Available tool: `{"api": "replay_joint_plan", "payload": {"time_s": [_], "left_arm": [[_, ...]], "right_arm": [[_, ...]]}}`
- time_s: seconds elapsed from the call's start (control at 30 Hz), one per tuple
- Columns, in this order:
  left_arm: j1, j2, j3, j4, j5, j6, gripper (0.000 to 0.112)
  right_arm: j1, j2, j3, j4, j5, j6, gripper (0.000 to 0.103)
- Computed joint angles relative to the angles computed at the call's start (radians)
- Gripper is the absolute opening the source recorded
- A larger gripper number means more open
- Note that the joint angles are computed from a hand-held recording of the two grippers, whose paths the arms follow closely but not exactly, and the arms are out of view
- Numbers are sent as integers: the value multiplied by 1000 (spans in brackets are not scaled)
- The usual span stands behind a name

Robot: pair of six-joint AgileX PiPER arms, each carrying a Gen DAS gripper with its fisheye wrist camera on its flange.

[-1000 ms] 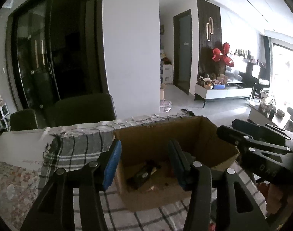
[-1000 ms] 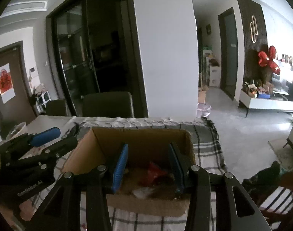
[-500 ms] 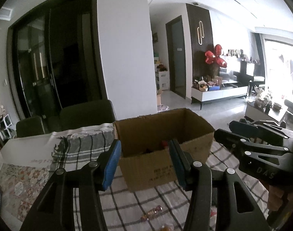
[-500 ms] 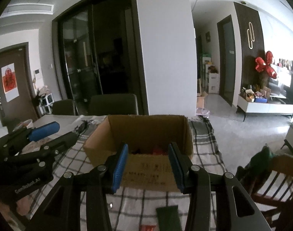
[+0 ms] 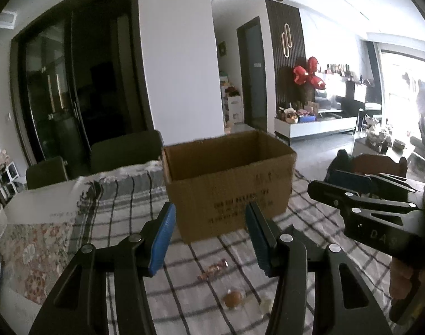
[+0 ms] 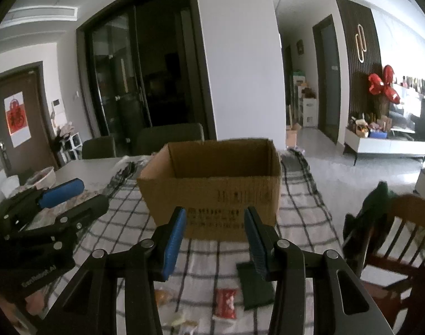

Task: Organize snacks
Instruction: 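Lower both open tools back to the snacks on the table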

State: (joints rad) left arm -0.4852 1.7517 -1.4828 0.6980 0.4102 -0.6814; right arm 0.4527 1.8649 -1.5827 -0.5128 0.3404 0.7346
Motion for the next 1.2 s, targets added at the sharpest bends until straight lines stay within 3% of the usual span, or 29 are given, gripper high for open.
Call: {"api": "replay_joint_plan", "payload": {"time_s": [0.3, 0.53, 0.73, 1.0, 1.2], "left_arm": [[-4, -23, 125, -51, -33, 7, 51], [-8, -28, 199, -157, -80, 139, 46], [7, 2, 216, -450, -116, 450, 37], [39, 92, 162, -881, -59, 876, 26], [51, 150, 133, -988, -28, 966, 23]], "right_arm": [[22, -24, 127, -2, -14, 36, 44], [51, -32, 230, -35, -17, 86, 44], [60, -35, 273, 30, -13, 47, 44], [65, -22, 300, 48, -5, 45, 44], [68, -8, 299, 60, 11, 40, 44]]}}
